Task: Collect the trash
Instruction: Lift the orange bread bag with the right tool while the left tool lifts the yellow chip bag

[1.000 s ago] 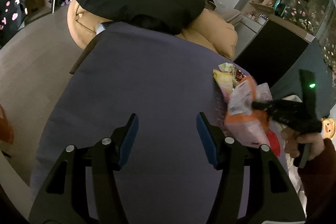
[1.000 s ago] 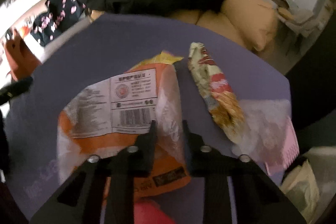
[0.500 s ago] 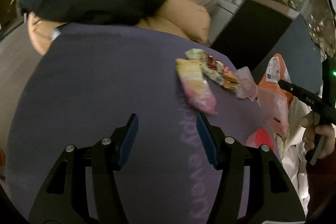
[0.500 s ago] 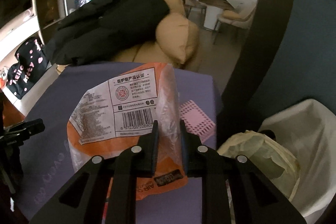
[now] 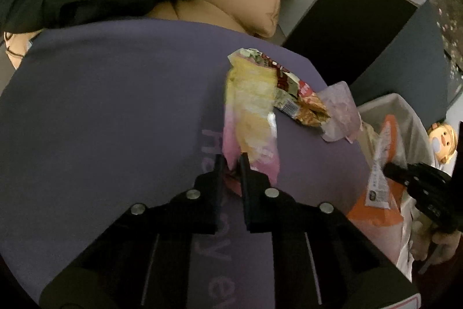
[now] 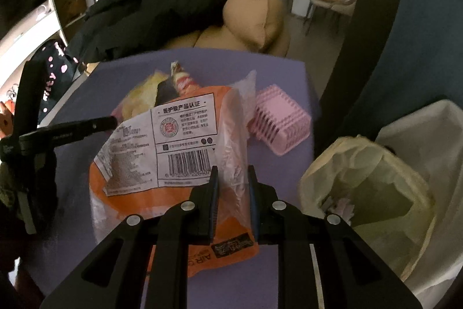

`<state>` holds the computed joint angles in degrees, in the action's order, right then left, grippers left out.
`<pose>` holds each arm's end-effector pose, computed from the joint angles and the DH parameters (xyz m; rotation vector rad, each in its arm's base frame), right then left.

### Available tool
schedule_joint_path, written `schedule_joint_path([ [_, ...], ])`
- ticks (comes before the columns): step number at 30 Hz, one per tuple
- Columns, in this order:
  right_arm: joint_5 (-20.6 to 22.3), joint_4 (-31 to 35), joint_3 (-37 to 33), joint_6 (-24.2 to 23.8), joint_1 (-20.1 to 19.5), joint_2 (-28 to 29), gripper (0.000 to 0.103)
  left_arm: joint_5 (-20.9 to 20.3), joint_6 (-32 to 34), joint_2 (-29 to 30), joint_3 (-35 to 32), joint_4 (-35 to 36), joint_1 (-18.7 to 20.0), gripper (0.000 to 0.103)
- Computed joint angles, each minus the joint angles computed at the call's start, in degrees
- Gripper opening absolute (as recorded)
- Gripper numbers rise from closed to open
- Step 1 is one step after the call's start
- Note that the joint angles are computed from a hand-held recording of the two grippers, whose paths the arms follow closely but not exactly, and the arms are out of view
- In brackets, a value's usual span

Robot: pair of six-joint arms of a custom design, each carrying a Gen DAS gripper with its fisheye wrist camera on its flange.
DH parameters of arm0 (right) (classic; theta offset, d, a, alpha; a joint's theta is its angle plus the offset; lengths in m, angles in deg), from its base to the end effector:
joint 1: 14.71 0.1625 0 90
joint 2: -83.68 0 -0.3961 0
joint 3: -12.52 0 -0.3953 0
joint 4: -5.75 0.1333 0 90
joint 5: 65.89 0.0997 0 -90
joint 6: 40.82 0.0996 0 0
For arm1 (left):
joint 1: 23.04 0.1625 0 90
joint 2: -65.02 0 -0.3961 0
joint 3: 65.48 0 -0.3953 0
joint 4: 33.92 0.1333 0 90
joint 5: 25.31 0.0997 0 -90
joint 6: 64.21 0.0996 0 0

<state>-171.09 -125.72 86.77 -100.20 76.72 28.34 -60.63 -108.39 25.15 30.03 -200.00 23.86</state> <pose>0.1253 -0.7253 0.3097 1.3077 -2.3708 0.2973 -0.2811 -0.6144 0.0710 -0.2484 2.4177 -1.1792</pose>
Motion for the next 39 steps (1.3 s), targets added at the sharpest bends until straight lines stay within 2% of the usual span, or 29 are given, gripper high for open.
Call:
schedule_joint_path([
  [3,0.46,1.58,0.52,1.18,-0.37,-0.23,0.018,1.90,-2.36,-2.25,3.39,1.32,-1.76,0.010],
  [10,1.26,1.52,2.93,0.36,0.15,-1.02,0.018,3.95,-11.07,-9.80,12.55,8.42,-5.36,0.010],
  [17,1.09,0.60,3.66,-1.68,0.80,-0.94,0.018,4.22,-21.15,-13.14,17.22,12.53,-6.01,0.010],
  [19,0.65,0.39,3.53,-1.75,0.96,-0.82,0.018,4.69,-21.87,-13.13,17.56,12.82,-6.30,0.010],
  [22,-0.01,-0.20,3.88,-1.82,1.27,-1.03,0.018,4.06,-21.23,-12.56,17.29,11.09,-5.77,0.027],
  [24,-0.16,-0.68,4.44,-2.01,1.43,-1.45,0.018,3.83,-20.70,-12.16,16.60,10.81,-5.26,0.028],
  [31,-0.49,-0.21,3.76,-1.64,1.50,-1.27,0.018,3.62,-21.30,-10.24,13.41,12.12,-3.41,0.028],
  [35,0.17,0.13,3.59,-1.38,1.16,-1.28,0.018,5.36,-23.12,-9.51,12.16,15.18,-3.41,0.027],
  [39,0.92,0.71,3.39,-1.15,0.74,-1.32,0.018,5.61,-22.58,-9.07,11.53,16.00,-3.24,0.013],
])
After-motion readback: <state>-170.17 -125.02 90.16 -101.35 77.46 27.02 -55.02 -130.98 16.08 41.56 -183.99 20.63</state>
